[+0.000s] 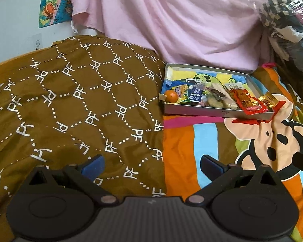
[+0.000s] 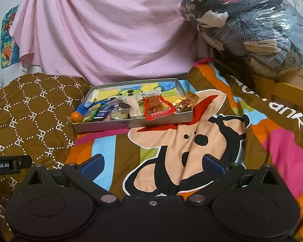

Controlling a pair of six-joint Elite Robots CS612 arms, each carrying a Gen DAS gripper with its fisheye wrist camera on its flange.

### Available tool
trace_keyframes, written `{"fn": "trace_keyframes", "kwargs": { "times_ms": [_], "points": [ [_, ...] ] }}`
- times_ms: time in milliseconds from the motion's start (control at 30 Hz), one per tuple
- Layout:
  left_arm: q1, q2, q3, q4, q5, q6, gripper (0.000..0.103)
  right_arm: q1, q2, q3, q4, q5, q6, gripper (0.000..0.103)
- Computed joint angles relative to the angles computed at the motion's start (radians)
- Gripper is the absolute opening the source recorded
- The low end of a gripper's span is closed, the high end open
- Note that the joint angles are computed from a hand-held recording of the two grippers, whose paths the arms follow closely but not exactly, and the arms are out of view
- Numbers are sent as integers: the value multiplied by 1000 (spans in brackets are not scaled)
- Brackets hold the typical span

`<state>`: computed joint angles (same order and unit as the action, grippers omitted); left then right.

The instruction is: Organize snacks

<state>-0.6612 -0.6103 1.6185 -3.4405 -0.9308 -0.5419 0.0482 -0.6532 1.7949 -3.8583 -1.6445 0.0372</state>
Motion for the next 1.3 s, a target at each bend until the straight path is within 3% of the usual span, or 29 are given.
{"fn": "trace_keyframes", "kwargs": {
  "times_ms": [1300],
  "points": [
    [0,-1,-1,17,-3,9,103,-3,-1,3,15,-1,1,102]
  ]
}}
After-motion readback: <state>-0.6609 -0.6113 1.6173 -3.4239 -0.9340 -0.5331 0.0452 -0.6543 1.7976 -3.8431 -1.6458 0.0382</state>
